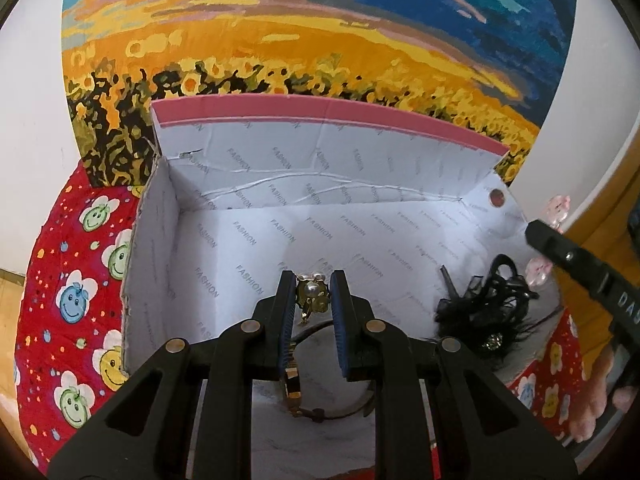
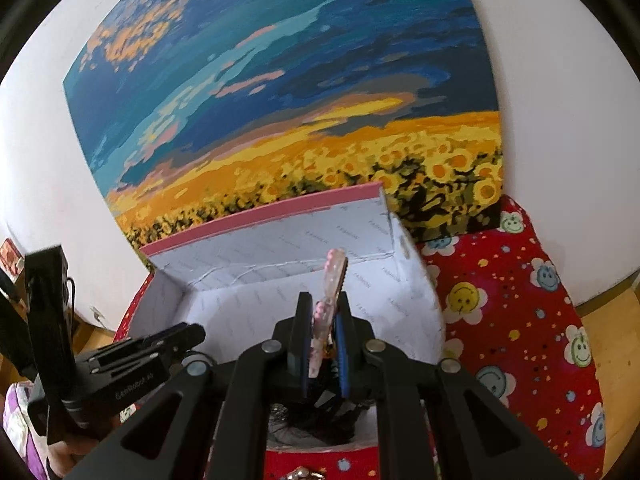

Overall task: Organize jewelry
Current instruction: 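Carry the charm bracelet with the left tool and pink bracelet with the right tool into the box, then open both tools to drop the two bracelets into the box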

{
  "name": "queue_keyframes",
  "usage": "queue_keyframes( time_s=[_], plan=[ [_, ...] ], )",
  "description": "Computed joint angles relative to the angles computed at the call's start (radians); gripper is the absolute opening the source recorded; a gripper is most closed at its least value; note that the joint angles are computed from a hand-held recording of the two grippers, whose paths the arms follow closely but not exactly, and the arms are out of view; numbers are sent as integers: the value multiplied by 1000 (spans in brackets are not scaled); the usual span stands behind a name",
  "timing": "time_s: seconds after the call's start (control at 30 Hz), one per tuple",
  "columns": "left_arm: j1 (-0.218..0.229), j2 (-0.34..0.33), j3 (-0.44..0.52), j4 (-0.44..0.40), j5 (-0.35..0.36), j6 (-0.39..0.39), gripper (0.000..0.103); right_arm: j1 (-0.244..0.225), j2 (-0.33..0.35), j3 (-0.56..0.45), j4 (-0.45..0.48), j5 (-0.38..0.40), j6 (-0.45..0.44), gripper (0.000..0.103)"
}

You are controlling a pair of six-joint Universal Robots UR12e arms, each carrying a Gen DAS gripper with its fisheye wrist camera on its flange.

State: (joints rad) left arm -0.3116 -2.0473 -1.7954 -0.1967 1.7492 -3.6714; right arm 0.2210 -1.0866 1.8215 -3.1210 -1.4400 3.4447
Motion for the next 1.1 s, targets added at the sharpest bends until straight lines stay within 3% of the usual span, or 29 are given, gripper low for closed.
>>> queue_keyframes(
  time_s=[0.6, 0.7, 0.77, 0.87, 0.97, 1.07, 1.1],
  plan=[
    [-9, -21, 11, -14, 25, -19, 16, 0, 23, -20, 71, -22, -30, 14],
    [-7, -20, 10, -27, 30, -29, 17, 4, 25, -18, 62, -35, -29, 27],
    [-9, -19, 9, -31, 42, -30, 17, 5, 25, -12, 36, -36, -27, 48],
    [-15, -20, 12, -46, 63, -10, 18, 3, 23, -4, 1, -20, -21, 55],
    [-19, -23, 16, -50, 75, -5, 19, 3, 19, 4, -4, -25, -30, 55],
    [-19, -24, 15, -41, 62, -11, 31, 5, 17, 8, -11, -32, -40, 58],
    [-20, -24, 16, -43, 59, -13, 52, 5, 17, 9, -16, -34, -39, 61]
  ],
)
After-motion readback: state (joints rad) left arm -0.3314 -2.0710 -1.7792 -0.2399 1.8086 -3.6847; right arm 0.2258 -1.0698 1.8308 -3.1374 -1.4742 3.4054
